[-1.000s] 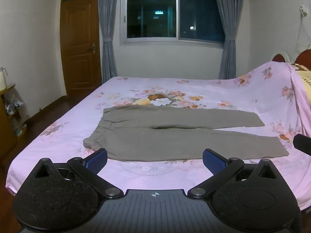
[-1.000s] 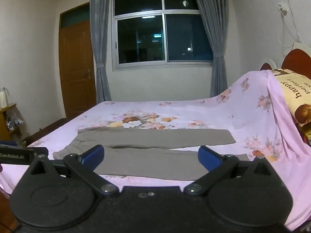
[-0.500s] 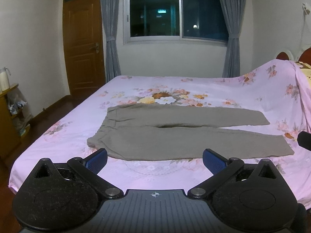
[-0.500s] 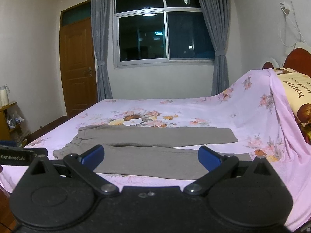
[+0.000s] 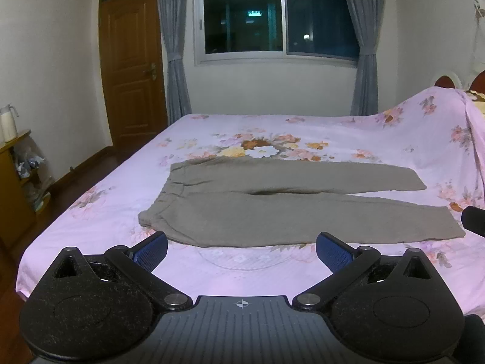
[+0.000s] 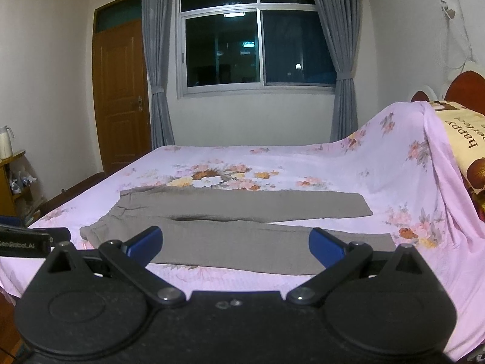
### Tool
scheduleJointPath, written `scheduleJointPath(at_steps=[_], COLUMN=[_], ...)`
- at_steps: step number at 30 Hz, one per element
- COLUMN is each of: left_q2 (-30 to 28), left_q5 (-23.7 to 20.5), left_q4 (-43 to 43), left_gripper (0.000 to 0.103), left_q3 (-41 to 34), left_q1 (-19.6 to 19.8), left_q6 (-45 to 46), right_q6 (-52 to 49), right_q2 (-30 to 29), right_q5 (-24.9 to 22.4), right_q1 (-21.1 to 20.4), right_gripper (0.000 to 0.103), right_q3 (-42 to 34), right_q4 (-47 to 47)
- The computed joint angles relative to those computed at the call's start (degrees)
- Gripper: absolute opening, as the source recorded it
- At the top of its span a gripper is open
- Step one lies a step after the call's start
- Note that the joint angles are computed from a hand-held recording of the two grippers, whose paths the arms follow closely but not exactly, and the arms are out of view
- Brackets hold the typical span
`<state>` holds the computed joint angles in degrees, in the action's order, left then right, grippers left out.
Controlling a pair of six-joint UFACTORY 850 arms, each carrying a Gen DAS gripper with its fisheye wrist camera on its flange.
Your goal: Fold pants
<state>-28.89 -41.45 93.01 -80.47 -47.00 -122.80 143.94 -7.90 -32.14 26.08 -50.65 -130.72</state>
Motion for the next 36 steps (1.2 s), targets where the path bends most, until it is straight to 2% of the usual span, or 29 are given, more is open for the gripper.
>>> scheduleJointPath(at_steps=[14, 19, 21, 32, 36], left_q2=[-2.1, -2.9, -3.1, -4.7, -6.2], left_q5=[0.6, -0.2, -0.7, -0.6, -0.4], left_q4=[-7.0, -7.4, -6.7, -7.1, -10.4], left_gripper=[0.103, 0.103, 0.103, 0.103, 0.103], left_q3=[-2.8, -3.9, -4.1, -7.5, -10.6], left_q1=[0.6, 0.7, 0.7, 1.7, 2.7], left_q6=[7.0, 7.8, 7.2, 10.3, 14.4], right_q6=[0.8, -0.3, 2.3, 2.7, 1.4], right_q2=[-3.4, -4.3, -4.2, -5.4, -6.9], right_q5=[-0.1, -0.8, 0.5, -1.7, -1.9], right_q1=[-1.0, -1.0, -1.3, -1.9, -2.3], right_gripper=[0.103, 0.103, 0.103, 0.103, 0.103], right_q3=[-1.8, -2.7, -2.8, -4.0, -5.8], right_q4=[-2.5, -2.4, -3.6, -6.5, -7.7])
